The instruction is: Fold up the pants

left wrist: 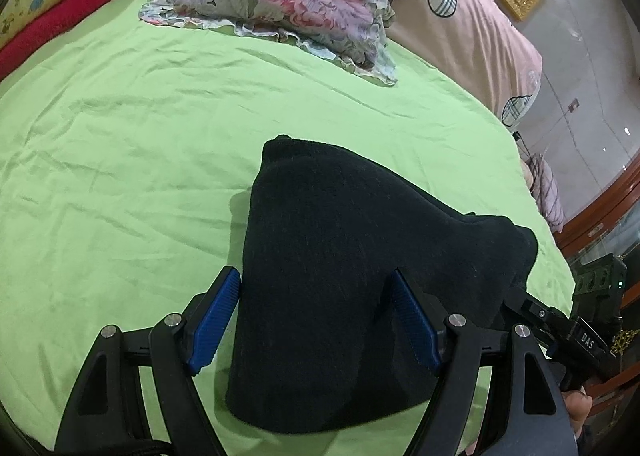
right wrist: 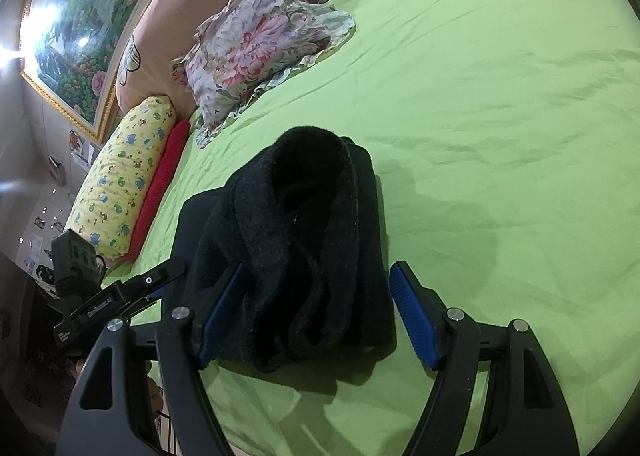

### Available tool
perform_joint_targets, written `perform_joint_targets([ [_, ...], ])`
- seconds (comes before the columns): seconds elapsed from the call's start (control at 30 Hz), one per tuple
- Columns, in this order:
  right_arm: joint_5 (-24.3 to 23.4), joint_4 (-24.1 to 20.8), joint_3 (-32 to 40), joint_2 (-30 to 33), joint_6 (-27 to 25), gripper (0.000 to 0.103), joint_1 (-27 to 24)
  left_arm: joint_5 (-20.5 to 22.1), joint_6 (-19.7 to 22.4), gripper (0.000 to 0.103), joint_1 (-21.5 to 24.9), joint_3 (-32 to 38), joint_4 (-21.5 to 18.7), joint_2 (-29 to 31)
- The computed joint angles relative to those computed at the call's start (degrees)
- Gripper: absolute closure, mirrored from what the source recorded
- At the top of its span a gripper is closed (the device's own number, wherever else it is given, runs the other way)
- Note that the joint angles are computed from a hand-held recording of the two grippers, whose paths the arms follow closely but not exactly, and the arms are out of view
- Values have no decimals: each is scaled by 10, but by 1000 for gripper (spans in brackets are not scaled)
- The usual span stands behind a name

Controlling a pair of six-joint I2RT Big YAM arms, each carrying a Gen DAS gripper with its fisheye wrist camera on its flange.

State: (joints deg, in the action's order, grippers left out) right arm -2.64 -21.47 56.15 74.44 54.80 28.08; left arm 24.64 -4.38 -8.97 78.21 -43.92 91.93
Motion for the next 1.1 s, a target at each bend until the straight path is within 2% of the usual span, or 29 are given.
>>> perform_joint_targets([
  [0.2, -32, 39, -17, 6, 2, 29, -12, -16, -1, 25, -11, 8, 4, 19],
  [0.37, -52, 56, -17, 14, -8, 30, -18, 39, -32, 33, 4, 18, -3, 46],
  [0.4, -57, 61, -17, 17, -10, 34, -20, 45, -35, 34, 6, 19, -1, 49],
  [0.5, -66, 70, -16, 23, -10, 42, -21, 37, -30, 41, 2, 18, 5, 48],
  [0.6, -73, 78, -18, 23, -6, 50, -23, 25, -21, 54, -5, 14, 13, 39],
  [0.73, -66, 81, -18, 16, -8, 55, -17, 16, -10, 66, -11, 8, 19, 24],
  [0.97, -56, 76, -1, 8, -20, 58, -8, 18, -5, 71, -4, 2, 16, -5],
  [1.1, -60, 75, 16, 16, -27, 58, -4, -2, 1, 71, 1, -4, 21, -28],
])
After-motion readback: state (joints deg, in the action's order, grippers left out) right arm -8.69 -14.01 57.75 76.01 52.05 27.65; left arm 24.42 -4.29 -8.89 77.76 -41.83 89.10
